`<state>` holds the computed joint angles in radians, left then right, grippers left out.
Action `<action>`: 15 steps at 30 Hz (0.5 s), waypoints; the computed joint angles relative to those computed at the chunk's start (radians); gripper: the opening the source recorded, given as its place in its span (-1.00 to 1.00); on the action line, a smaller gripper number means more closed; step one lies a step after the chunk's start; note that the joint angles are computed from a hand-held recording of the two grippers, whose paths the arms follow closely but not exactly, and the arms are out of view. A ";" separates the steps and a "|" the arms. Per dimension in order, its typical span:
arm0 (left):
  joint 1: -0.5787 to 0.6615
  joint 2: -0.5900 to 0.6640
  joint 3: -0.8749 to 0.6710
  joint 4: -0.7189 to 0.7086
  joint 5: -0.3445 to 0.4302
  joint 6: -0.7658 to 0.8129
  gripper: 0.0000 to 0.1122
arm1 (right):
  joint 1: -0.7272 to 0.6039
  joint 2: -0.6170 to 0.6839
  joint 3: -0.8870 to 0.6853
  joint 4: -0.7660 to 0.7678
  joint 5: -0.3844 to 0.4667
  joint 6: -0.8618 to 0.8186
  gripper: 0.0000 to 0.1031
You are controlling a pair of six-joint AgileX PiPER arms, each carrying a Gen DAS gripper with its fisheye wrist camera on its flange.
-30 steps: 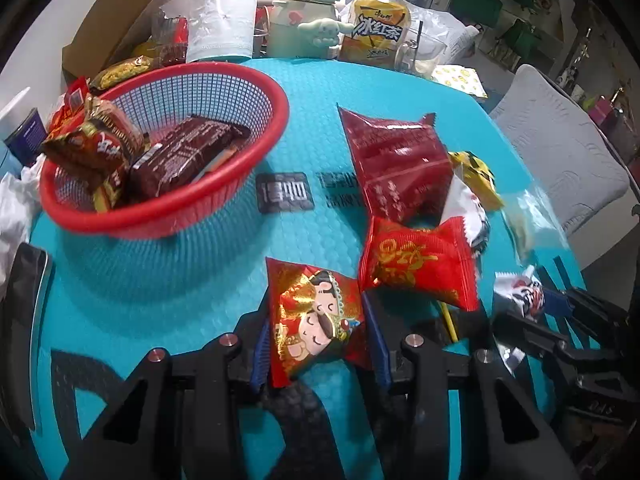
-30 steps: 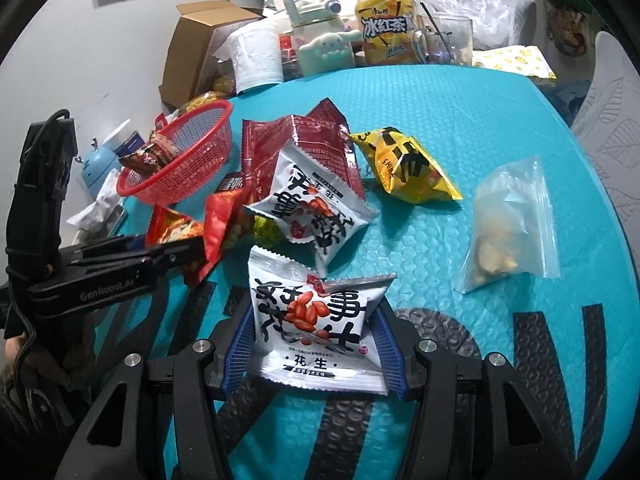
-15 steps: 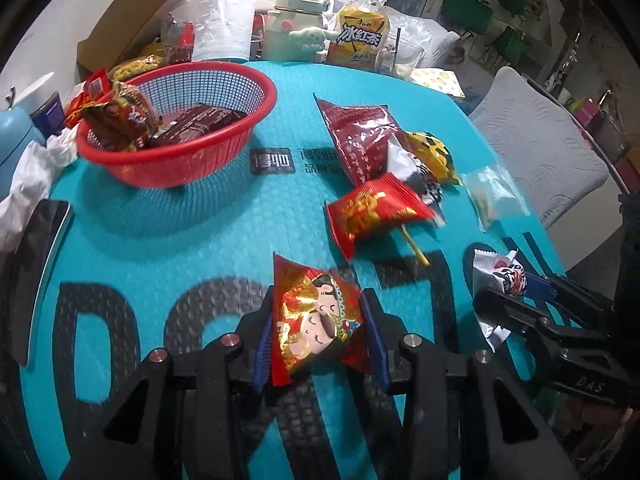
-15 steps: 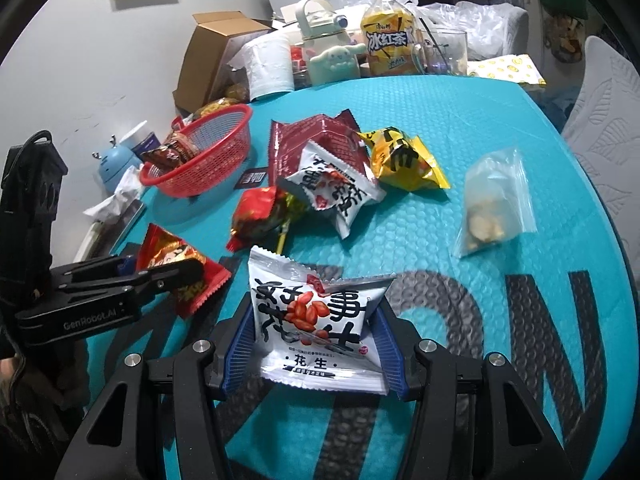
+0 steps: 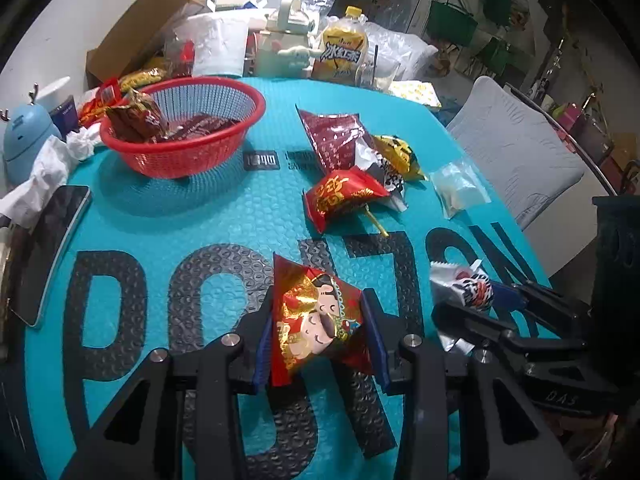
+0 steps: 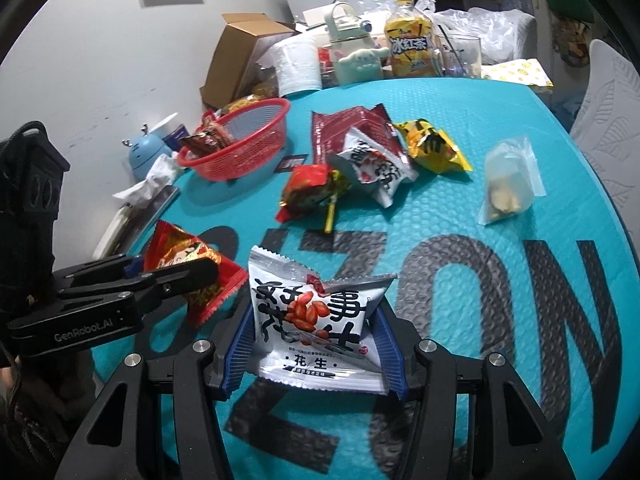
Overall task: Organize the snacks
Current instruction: 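Carry both held packets over the red basket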
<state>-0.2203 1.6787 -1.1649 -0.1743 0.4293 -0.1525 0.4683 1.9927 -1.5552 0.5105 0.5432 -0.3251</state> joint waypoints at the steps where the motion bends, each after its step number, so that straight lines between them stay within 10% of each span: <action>1: 0.001 -0.009 0.005 0.001 -0.002 0.000 -0.31 | 0.003 -0.003 0.002 -0.003 -0.002 -0.001 0.07; 15: 0.073 -0.046 -0.050 -0.018 -0.010 0.051 -0.31 | 0.039 0.087 -0.265 -0.024 0.120 -0.049 0.07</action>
<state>-0.1473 1.6329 -1.2154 -0.1919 0.4192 -0.1019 0.5077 2.0802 -1.8198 0.4866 0.6636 -0.3743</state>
